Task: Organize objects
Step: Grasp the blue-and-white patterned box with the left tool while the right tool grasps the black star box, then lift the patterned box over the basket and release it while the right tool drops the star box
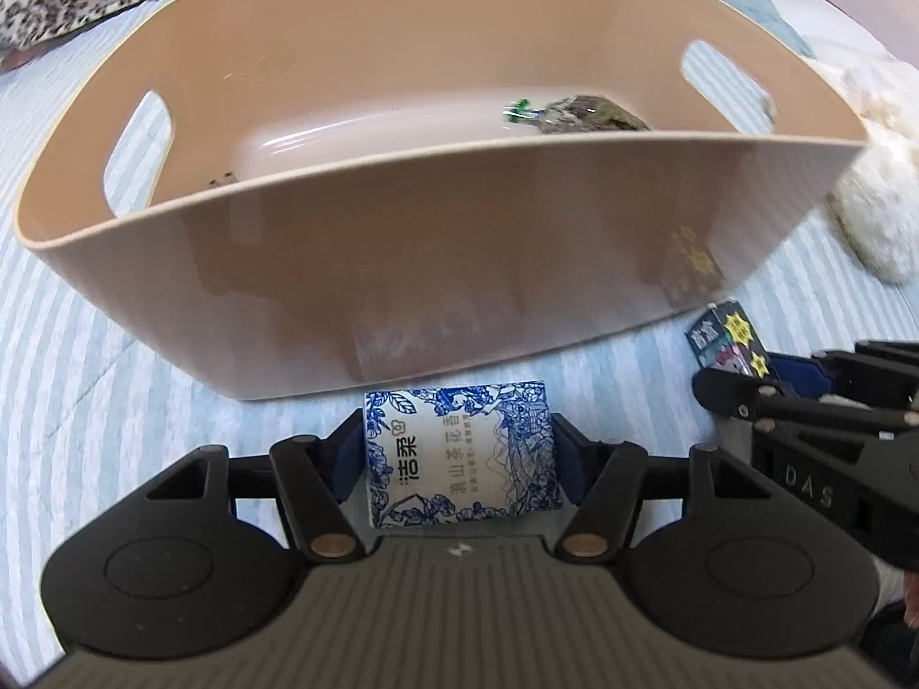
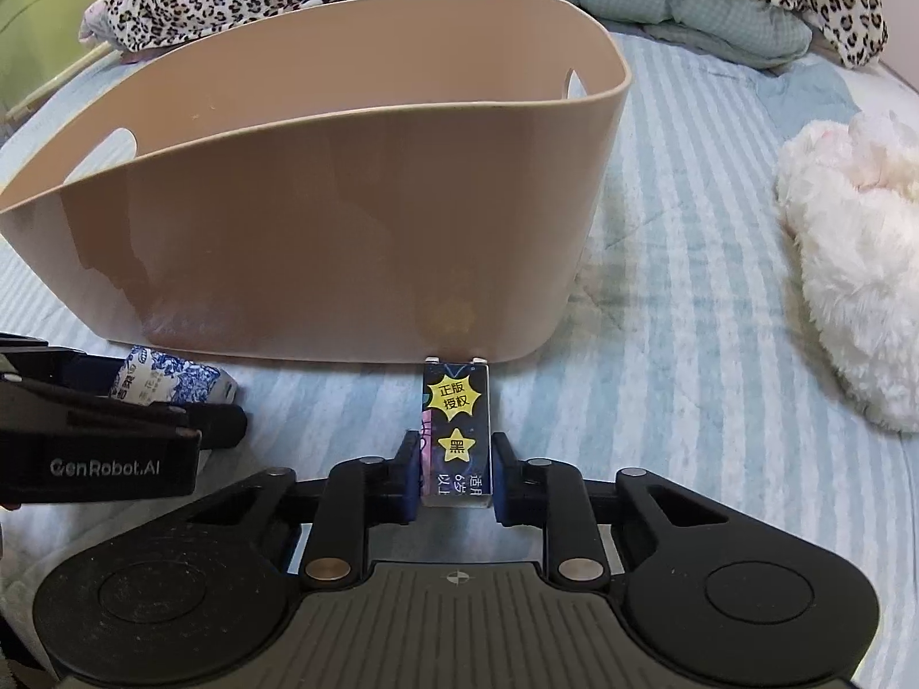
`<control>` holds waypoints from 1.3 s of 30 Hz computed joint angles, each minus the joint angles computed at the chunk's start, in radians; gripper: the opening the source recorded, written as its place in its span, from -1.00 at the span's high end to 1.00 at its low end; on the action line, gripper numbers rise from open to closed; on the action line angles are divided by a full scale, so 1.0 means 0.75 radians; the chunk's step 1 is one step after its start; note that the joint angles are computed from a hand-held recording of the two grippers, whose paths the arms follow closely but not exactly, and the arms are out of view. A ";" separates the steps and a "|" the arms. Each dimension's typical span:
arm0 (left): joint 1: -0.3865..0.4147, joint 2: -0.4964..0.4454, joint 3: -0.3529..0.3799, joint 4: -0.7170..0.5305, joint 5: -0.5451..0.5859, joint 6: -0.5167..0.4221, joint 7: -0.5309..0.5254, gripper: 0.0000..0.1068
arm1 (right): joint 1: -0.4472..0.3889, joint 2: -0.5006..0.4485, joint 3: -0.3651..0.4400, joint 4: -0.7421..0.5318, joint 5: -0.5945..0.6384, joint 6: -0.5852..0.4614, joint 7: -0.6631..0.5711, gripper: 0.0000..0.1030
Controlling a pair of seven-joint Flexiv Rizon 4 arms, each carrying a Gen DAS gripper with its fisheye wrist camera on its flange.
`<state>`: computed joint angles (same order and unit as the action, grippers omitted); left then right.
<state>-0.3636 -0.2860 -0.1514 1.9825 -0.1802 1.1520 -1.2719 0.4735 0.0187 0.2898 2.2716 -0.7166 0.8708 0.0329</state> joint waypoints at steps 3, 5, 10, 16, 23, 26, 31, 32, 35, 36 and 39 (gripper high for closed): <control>0.016 0.026 -0.013 0.027 -0.033 0.002 0.041 -0.23 | -0.015 0.014 -0.007 0.024 -0.015 0.050 0.014 0.59; 0.023 0.049 -0.015 0.046 -0.056 0.003 0.056 -0.23 | -0.015 0.016 -0.002 0.026 -0.026 0.047 0.012 0.59; 0.045 0.125 -0.026 0.114 -0.143 0.023 0.153 -0.23 | -0.012 0.048 0.013 0.028 -0.064 0.002 0.051 0.59; 0.039 0.200 -0.019 0.155 -0.204 0.047 0.244 -0.23 | -0.026 0.131 0.040 0.042 -0.103 -0.016 0.138 0.59; 0.024 0.285 -0.020 0.205 -0.409 0.113 0.450 -0.23 | -0.039 0.198 0.079 0.017 -0.187 -0.046 0.208 0.59; 0.005 0.296 -0.026 0.196 -0.516 0.163 0.521 -0.23 | -0.046 0.223 0.087 -0.009 -0.239 -0.072 0.211 0.59; -0.013 0.273 -0.027 0.139 -0.553 0.228 0.505 -0.23 | -0.077 0.233 0.081 -0.063 -0.355 -0.083 0.221 0.59; -0.012 0.258 -0.026 0.115 -0.531 0.231 0.486 -0.23 | -0.084 0.230 0.076 -0.077 -0.374 -0.083 0.213 0.59; -0.004 0.206 -0.026 0.046 -0.452 0.255 0.434 -0.23 | -0.107 0.208 0.053 -0.117 -0.423 -0.078 0.186 0.59; 0.004 0.193 -0.030 0.028 -0.440 0.262 0.431 -0.23 | -0.114 0.199 0.045 -0.127 -0.436 -0.073 0.180 0.59; 0.015 0.147 -0.027 -0.031 -0.365 0.263 0.372 -0.23 | -0.135 0.162 0.016 -0.160 -0.469 -0.048 0.164 0.59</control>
<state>-0.3526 -0.1756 -0.1721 1.9590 -0.4543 1.3489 -0.9927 0.3724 0.1403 0.3020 2.1517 -1.0684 0.8348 0.1558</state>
